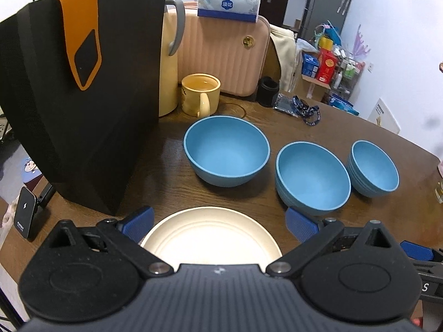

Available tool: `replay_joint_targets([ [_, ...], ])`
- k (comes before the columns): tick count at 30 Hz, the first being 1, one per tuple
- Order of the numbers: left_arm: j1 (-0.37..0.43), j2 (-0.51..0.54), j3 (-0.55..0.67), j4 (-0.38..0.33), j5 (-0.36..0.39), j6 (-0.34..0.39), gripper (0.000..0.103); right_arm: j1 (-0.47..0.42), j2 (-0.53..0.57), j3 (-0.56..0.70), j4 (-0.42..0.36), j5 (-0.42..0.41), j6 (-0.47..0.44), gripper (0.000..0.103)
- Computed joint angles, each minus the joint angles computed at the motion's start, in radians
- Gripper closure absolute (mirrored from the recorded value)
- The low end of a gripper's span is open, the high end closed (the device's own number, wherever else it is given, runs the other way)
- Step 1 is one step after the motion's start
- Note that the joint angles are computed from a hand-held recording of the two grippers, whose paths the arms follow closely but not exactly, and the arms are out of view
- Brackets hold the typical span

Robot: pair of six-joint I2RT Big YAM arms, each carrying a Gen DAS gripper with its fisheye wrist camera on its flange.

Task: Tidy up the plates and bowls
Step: 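Move both open tools toward the large blue bowl by the yellow mug, then close the left tool on the blue bowl rim while the right tool closes beside it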

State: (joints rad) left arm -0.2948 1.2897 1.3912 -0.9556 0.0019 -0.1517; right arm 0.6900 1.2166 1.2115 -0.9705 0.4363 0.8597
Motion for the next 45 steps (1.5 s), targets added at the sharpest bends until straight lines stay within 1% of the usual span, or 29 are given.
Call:
replay_joint_targets([
  [8, -0.007, 0.014, 0.03, -0.018, -0.036, -0.033, 0.0, -0.043, 0.003, 0.01, 0.039, -0.048, -0.07, 0.0],
  [11, -0.001, 0.029, 0.048, -0.02, -0.037, -0.036, 0.0, -0.058, 0.014, 0.022, 0.054, -0.061, -0.085, 0.0],
  [16, 0.023, 0.073, 0.092, -0.022, -0.012, -0.046, 0.0, -0.081, 0.055, 0.071, 0.057, -0.079, -0.129, 0.0],
  [24, 0.065, 0.188, 0.211, -0.079, -0.015, -0.075, 0.0, -0.127, 0.198, 0.242, 0.052, -0.112, -0.243, 0.0],
  [28, 0.078, 0.24, 0.264, -0.1, -0.007, -0.079, 0.0, -0.155, 0.277, 0.326, 0.053, -0.152, -0.292, 0.0],
  [31, 0.079, 0.282, 0.311, -0.127, -0.021, -0.074, 0.0, -0.178, 0.333, 0.39, 0.055, -0.191, -0.335, 0.0],
  [35, 0.083, 0.339, 0.376, -0.163, -0.02, -0.086, 0.0, -0.202, 0.436, 0.532, -0.014, -0.213, -0.408, 0.0],
  [38, 0.083, 0.39, 0.433, -0.201, -0.029, -0.09, 0.0, -0.224, 0.513, 0.636, -0.064, -0.242, -0.443, 0.001],
  [43, 0.079, 0.462, 0.51, -0.246, -0.031, -0.108, 0.0, -0.256, 0.626, 0.775, -0.148, -0.281, -0.488, 0.012],
  [45, 0.082, 0.487, 0.536, -0.261, -0.025, -0.118, 0.002, -0.265, 0.672, 0.83, -0.183, -0.298, -0.504, 0.019],
])
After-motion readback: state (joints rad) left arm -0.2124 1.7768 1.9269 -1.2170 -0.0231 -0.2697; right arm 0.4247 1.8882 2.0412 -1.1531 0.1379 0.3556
